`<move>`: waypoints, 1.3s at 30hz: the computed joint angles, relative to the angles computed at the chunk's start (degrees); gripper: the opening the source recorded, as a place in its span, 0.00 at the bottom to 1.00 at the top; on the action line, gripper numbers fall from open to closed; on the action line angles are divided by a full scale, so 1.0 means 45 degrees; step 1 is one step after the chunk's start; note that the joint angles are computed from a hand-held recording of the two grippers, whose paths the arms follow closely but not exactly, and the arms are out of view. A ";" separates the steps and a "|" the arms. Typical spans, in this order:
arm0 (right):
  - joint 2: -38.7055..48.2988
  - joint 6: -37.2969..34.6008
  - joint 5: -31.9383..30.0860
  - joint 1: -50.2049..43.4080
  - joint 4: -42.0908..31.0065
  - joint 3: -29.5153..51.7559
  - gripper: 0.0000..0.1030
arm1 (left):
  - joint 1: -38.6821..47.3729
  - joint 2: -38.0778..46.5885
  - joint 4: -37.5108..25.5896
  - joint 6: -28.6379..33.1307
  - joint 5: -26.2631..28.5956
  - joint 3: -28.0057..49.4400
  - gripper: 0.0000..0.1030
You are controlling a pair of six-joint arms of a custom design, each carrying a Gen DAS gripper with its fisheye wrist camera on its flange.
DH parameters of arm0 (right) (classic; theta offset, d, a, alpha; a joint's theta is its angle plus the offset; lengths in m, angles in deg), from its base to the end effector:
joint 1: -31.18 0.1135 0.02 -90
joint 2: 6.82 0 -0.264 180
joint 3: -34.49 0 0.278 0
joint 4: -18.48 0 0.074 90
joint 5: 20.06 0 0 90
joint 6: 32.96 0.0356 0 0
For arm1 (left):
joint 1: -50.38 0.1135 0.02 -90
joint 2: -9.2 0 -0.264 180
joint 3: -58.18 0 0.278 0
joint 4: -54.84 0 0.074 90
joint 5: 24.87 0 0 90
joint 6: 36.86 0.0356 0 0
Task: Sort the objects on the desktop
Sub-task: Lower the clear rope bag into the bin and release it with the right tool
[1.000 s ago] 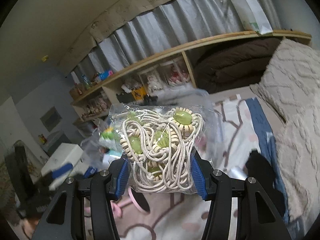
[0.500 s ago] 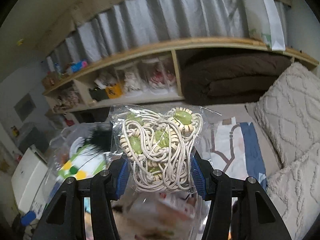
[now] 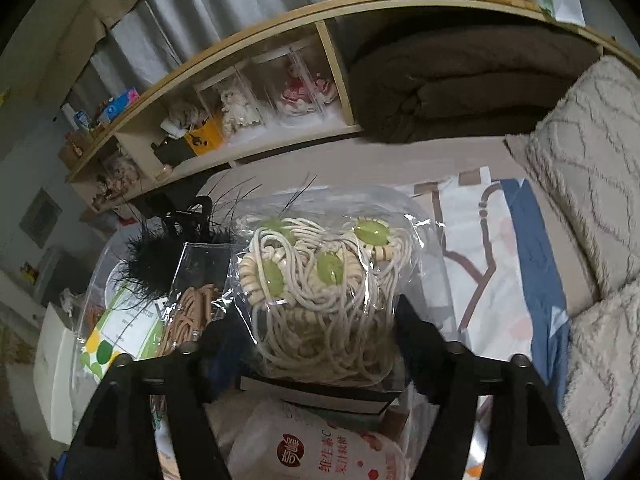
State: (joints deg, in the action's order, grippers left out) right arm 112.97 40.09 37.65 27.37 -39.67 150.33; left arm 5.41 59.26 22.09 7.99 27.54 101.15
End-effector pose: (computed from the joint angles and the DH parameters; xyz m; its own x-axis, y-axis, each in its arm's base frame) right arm 0.4774 -0.0127 0.2315 -0.7872 -0.1946 -0.5852 -0.4419 0.8399 0.3152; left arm 0.1603 -0.1294 0.2161 -0.4817 -0.3128 -0.8186 -0.1601 0.9498 -0.2688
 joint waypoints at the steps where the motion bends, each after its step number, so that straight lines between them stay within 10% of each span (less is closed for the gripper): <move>1: 0.0056 -0.0092 -0.0236 -0.0065 -0.0270 0.0175 0.88 | 0.0008 -0.0004 -0.0006 0.0011 -0.0001 0.0014 1.00; 2: -0.0044 -0.0059 -0.0346 -0.0108 -0.0309 0.0187 1.00 | 0.0006 -0.0028 -0.0010 0.0008 0.0019 0.0031 1.00; 7: -0.1380 0.0696 -0.0581 -0.0390 0.1405 -0.0809 1.00 | -0.0156 -0.0191 -0.0132 -0.0035 -0.0160 0.0070 1.00; 12: -0.1357 0.0409 0.0674 -0.0045 0.1286 -0.0221 0.29 | -0.0153 -0.0218 -0.0119 -0.0086 -0.0072 0.0050 1.00; 16: -0.1022 -0.0042 0.1359 0.0428 0.1199 0.0102 0.08 | -0.0109 -0.0161 -0.0040 -0.0055 0.0056 0.0044 1.00; 28: 0.1826 0.0350 0.3149 0.1128 -0.0245 0.2427 0.06 | 0.0297 0.0068 0.0383 0.0182 0.0512 -0.0162 1.00; 39: -0.0150 0.0640 0.0765 0.0176 0.1200 0.0206 0.07 | 0.0333 0.0288 0.0455 0.0281 0.0423 -0.0104 1.00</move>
